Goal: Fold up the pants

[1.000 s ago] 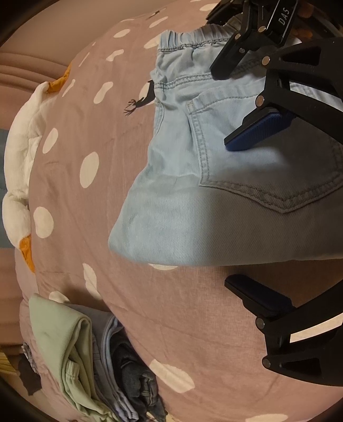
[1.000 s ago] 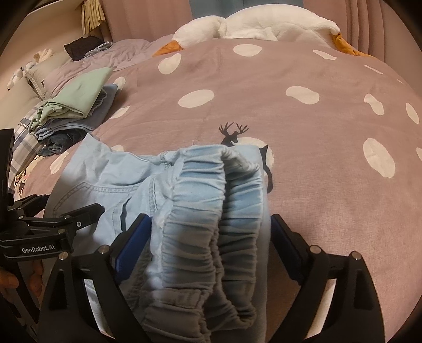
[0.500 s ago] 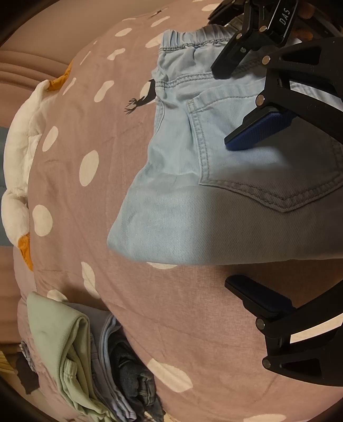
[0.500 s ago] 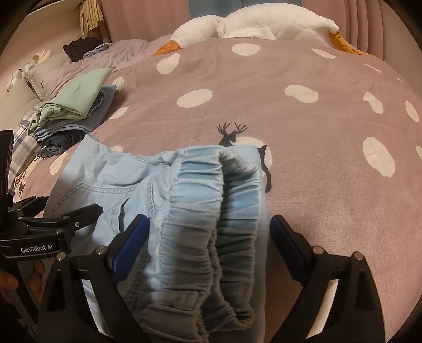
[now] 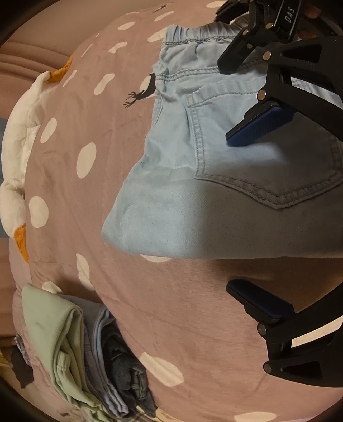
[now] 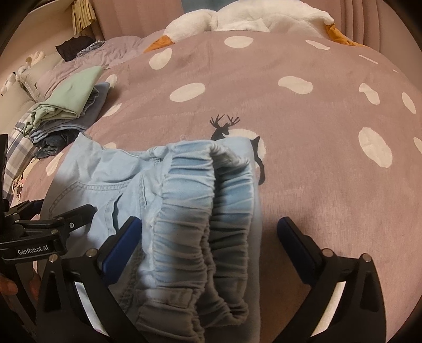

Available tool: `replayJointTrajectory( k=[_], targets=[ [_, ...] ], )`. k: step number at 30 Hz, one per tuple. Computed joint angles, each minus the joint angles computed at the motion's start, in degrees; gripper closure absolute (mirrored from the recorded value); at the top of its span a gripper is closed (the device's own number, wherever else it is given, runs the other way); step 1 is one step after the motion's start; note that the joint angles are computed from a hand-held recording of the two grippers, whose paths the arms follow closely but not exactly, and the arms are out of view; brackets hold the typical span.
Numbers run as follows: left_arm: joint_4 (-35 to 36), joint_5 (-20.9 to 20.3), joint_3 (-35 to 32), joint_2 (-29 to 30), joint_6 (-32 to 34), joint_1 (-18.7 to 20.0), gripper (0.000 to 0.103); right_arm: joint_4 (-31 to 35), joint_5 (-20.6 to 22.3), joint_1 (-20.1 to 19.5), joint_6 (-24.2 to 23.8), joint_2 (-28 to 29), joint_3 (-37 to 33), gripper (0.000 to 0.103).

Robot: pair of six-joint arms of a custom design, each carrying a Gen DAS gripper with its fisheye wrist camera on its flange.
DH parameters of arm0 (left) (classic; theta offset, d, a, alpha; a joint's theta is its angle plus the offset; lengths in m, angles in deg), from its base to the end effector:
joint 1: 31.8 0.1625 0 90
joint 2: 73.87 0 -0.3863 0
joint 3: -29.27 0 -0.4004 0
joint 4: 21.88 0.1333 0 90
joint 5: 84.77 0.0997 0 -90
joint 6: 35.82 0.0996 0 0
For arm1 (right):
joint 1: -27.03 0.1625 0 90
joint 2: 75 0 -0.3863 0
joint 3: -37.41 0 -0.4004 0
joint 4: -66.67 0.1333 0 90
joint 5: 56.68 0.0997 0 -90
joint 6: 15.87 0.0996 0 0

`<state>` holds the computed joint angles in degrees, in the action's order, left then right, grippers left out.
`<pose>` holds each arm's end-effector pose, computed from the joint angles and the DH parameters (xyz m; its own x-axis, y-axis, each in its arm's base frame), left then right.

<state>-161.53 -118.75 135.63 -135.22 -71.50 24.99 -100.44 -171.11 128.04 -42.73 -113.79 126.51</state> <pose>-0.1328 -0.5970 0.1709 -0.7281 -0.2833 -0.6242 0.1493 0.8232 -0.5478 0.2216 -0.6565 0.0604 -0.7520 -0.3877 0.5330 -0.5720 0.7858 -0.2354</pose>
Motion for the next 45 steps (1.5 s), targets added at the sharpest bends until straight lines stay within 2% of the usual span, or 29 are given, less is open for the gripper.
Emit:
replayJointTrajectory(
  k=[8, 24, 28, 39, 45],
  targets=[
    [1.1, -1.9, 0.1, -0.7, -3.5, 0.4, 0.001, -0.2, -1.1, 0.5, 0.4, 0.1, 0.0, 0.000],
    [9.3, 0.9, 0.1, -1.8, -8.8, -1.8, 0.001, -3.7, -2.4, 1.3, 0.6, -2.3, 2.6, 0.000],
    [11.7, 2.6, 0.7, -2.7, -10.8, -3.4, 0.001, -4.4, -2.1, 1.7, 1.0, -4.0, 4.2, 0.000],
    [14.6, 4.1, 3.6, -6.1, -13.4, -8.3, 0.001, -6.4, -1.3, 3.6, 0.7, -9.5, 10.5, 0.000],
    [18.4, 4.9, 4.7, -7.9, -16.7, -10.8, 0.001, -7.2, -1.0, 4.5, 1.0, -12.1, 13.7, 0.000]
  ],
)
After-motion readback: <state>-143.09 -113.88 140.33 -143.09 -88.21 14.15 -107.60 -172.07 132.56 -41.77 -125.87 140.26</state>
